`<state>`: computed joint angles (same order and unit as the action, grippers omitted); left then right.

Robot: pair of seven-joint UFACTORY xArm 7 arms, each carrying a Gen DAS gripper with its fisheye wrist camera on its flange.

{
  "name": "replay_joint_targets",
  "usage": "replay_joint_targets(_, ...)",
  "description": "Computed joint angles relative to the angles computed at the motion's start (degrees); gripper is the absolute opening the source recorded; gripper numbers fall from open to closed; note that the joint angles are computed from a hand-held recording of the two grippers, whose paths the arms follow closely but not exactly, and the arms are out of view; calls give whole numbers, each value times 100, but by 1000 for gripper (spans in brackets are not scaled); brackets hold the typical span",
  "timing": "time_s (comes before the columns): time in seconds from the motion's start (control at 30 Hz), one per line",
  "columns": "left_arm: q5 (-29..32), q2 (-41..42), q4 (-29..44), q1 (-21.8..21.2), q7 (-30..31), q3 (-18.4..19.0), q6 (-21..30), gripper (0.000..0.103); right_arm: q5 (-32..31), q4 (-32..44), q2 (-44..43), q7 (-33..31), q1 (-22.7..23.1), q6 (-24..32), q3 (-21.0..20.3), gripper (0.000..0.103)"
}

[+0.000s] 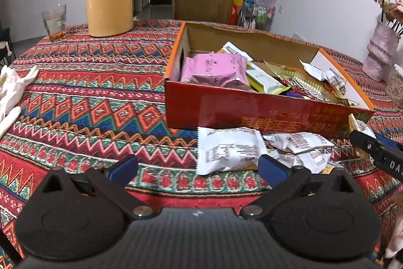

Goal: Organize snacks
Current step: 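Grasp a white packet with the right tool while the left tool approaches another white packet, then close the left tool on the white packet and lift it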

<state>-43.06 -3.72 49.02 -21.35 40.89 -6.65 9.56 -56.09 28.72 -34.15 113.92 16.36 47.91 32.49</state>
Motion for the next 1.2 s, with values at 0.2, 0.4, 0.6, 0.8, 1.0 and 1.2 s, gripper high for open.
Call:
replay_joint_targets(0.2, 1535, 224, 244, 164, -1504, -182, 79, 103, -56, -57, -55, 76, 22, 4, 51, 50)
replay_joint_targets(0.4, 2377, 607, 630, 239, -2505, -268, 294, 103, -13, -22, 14, 122, 49, 130, 78, 50)
replay_joint_targets(0.6, 2988, 889, 819, 249, -3084, -348, 404, 103, -17, -32, 26, 165, 110, 194, 46, 51)
replay_joint_targets(0.8, 2738, 966, 870, 361, -2779, -492, 467, 85, -55, -18, 58, 179, 152, 219, 35, 51)
replay_joint_targets(1.0, 2387, 901, 794, 393, -2402, -558, 381, 64, -86, 1, 98, 168, 185, 234, 15, 51)
replay_joint_targets(1.2, 1603, 732, 683, 454, -1579, -601, 466, 24, -108, 0, 131, 163, 215, 223, -34, 51)
